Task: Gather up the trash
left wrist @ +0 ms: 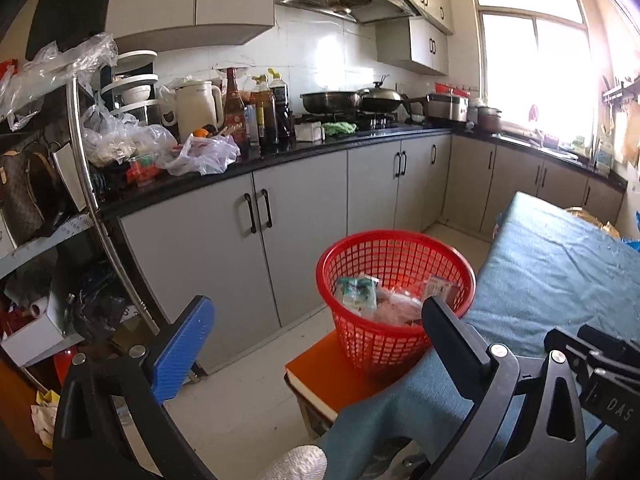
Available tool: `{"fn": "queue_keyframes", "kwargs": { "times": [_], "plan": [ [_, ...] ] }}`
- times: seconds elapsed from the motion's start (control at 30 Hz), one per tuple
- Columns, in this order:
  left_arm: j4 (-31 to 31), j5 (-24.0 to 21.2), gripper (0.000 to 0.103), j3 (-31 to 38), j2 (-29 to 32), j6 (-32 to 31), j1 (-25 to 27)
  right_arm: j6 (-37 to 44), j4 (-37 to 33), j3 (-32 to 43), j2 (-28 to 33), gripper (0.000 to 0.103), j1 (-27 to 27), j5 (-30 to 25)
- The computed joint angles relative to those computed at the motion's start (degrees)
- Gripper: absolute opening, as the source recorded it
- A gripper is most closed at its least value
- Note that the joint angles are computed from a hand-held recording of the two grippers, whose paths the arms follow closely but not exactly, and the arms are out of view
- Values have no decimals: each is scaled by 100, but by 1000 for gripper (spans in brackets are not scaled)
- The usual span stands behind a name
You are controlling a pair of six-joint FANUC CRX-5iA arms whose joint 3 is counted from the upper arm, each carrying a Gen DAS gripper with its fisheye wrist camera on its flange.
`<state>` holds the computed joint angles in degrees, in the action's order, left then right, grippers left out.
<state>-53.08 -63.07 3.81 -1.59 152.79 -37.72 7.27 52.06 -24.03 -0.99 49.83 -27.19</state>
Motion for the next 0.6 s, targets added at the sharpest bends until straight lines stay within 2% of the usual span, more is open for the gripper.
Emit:
{"fn": "queue_keyframes", "kwargs": {
  "times": [0.23,0.6],
  "plan": [
    [330,-11,103,-139,-18,-294,154,14,6,2,26,69,91,-128],
    [923,270,103,-426,-103,-720,434,66,-72,34,98,69,168,-250]
  ]
}}
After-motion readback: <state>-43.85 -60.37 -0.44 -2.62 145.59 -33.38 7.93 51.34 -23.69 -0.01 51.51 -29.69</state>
